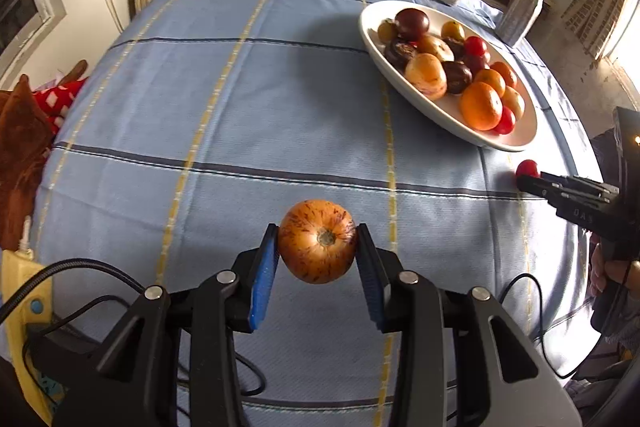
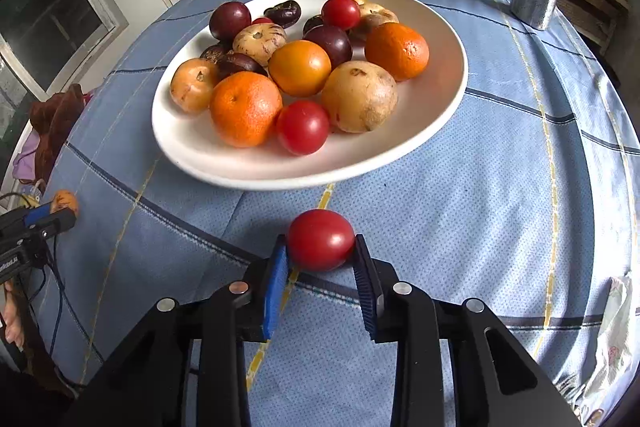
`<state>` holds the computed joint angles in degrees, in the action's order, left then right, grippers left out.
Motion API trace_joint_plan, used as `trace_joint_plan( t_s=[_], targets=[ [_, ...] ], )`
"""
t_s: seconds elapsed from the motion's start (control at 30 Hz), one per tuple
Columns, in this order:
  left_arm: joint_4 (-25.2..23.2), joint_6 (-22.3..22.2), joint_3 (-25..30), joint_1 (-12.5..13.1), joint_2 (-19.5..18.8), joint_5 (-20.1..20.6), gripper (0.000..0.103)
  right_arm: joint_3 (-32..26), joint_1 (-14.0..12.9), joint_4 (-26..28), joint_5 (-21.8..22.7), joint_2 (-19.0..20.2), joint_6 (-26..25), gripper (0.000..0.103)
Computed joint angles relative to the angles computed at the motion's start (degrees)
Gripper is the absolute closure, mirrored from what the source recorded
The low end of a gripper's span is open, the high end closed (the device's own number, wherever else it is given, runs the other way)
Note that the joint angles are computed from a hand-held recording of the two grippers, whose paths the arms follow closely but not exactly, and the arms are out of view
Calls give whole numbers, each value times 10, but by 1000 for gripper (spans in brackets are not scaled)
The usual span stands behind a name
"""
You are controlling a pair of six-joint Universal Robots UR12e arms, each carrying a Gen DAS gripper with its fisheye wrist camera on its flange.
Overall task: Organize fruits
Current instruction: 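Carry both fruits onto the white plate and open both grippers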
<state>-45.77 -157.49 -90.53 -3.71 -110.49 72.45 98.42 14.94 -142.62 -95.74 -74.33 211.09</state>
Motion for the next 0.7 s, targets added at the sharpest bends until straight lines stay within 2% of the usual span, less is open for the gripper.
trace_joint_plan(
  t_s=[0.17,0.33,0.47,0.7],
  targets=[
    [-19,30,7,-13,-6,-19,65,19,16,6,3,-20,2,71],
    [-38,84,18,-33,-9,-40,65,30,33,19,13,-36,-5,71],
    [-45,80,49,-43,-18,-65,65,28,35,-2,-24,-49,-7,71],
    [-18,56,153,-57,-51,-104,65,-10,4,-79,-94,-66,-35,71]
  ],
)
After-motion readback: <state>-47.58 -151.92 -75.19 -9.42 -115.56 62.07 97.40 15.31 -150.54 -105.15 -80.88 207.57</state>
